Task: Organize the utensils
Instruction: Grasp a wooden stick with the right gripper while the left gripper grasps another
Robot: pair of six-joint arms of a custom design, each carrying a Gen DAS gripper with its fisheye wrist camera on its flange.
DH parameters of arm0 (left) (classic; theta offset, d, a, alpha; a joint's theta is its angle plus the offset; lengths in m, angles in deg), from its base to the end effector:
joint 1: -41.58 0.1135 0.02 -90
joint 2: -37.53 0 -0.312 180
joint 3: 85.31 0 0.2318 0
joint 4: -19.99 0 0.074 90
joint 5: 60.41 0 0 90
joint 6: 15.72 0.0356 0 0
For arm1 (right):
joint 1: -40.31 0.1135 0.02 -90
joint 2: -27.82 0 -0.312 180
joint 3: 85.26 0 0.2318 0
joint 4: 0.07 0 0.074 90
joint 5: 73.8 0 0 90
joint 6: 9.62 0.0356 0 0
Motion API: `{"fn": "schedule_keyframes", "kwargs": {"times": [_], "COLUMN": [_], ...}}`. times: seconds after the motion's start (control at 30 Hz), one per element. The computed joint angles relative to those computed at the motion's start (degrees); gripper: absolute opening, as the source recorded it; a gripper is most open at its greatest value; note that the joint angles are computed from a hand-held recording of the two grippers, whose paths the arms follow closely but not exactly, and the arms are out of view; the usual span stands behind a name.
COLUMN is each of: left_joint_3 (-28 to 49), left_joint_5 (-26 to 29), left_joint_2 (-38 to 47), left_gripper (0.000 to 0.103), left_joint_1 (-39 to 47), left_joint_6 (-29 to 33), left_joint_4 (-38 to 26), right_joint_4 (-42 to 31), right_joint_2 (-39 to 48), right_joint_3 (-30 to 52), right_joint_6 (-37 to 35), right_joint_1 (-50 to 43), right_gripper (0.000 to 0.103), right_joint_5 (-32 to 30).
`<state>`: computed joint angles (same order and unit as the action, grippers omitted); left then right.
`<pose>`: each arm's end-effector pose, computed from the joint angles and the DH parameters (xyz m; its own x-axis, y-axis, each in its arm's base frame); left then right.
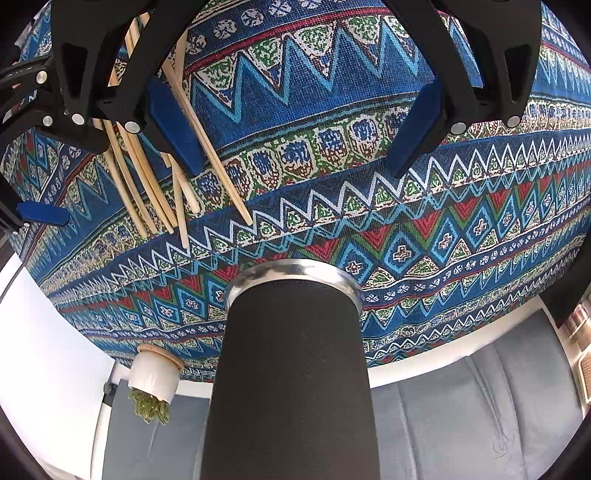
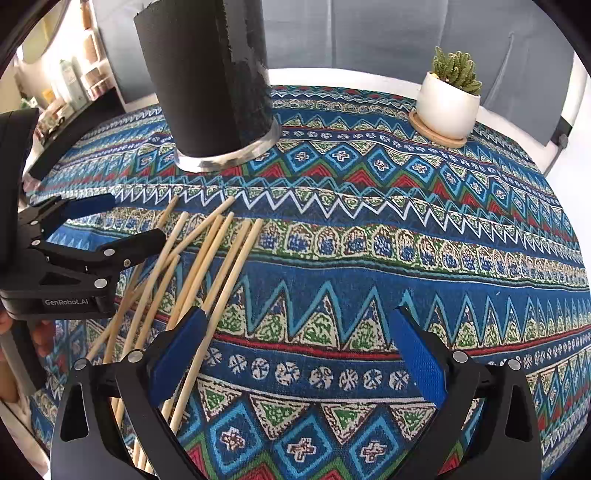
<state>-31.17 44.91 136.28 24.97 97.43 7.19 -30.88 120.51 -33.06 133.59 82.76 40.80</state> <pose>0.2760 -0.0921 0.1678 -0.5804 0.5688 -0.5828 0.6963 0.7177 0.0071 0.1908 0.1545 0.1739 -0.8312 0.2265 -0.5078 0.2512 0.9677 0.0206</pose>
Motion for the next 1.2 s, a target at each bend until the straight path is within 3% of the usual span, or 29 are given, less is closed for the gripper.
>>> {"fn": "schedule_keyframes", "kwargs": {"times": [0.07, 0.3, 0.47, 0.6, 0.67, 0.73, 0.77, 0.8, 0.83, 0.87, 0.9, 0.93, 1.0, 1.2], "left_joint_3": [-0.04, 0.5, 0.65, 0.68, -0.42, -0.97, -1.08, -1.22, -0.91, -0.2, 0.52, 1.62, 4.55, 9.66], "left_joint_5": [0.37, 1.2, 1.26, 3.09, 3.16, 4.99, 5.65, 6.27, 7.15, 8.1, 8.43, 8.67, 9.7, 13.7], "left_joint_2": [-0.2, 0.17, -0.08, -0.41, -1.39, -2.61, -3.12, -3.48, -3.37, -3.07, -2.79, -2.36, -0.92, 1.81], "left_gripper": [0.097, 0.097, 0.097, 0.097, 0.093, 0.078, 0.07, 0.056, 0.047, 0.042, 0.031, 0.017, 0.006, 0.005], "left_joint_1": [-0.14, 0.42, 0.59, 1.76, 2.62, 4.32, 5.33, 6.6, 7.9, 9.18, 10.21, 11.31, 13.43, 17.5], "left_joint_6": [0.53, 1.2, 1.36, 1.72, 4.11, 7.07, 7.76, 8.28, 9.23, 10.53, 11.29, 11.57, 11.55, 12.94], "left_joint_4": [-0.34, -1.09, -1.61, -2.54, -2.41, -3.65, -4.01, -4.04, -4.49, -5.52, -6.43, -7.82, -11.47, -19.1], "right_joint_4": [-0.89, -1.38, 3.96, 3.76, 3.81, 2.96, 2.65, 2.22, 1.14, 0.32, 0.38, -0.2, -0.12, 2.39], "right_joint_2": [0.1, -0.73, -1.17, -1.28, -1.89, -3.05, -3.86, -4.83, -6.08, -7.48, -8.63, -9.4, -11.53, -23.04], "right_joint_3": [0.04, -0.96, -4.08, -4.17, -4.58, -5.05, -5.51, -6.05, -6.3, -6.58, -7.17, -7.57, -9.36, -16.54], "right_joint_6": [-0.38, 4.31, 3.26, 3.93, 3.03, 1.87, 1.59, 2.33, 3.61, 4.03, 3.68, 3.12, 3.08, 6.88], "right_joint_1": [2.16, 4.64, 6.29, 6.99, 7.26, 7.49, 7.82, 9.13, 10.7, 11.02, 10.76, 10.72, 10.93, 9.79], "right_gripper": [0.095, 0.095, 0.096, 0.096, 0.096, 0.094, 0.085, 0.049, 0.031, 0.014, 0.008, 0.007, 0.007, 0.005], "right_joint_5": [2.54, 2.98, 5.64, 6.15, 5.64, 4.42, 4.1, 5.11, 6.24, 5.5, 4.28, 4.11, 4.3, 4.03]}}
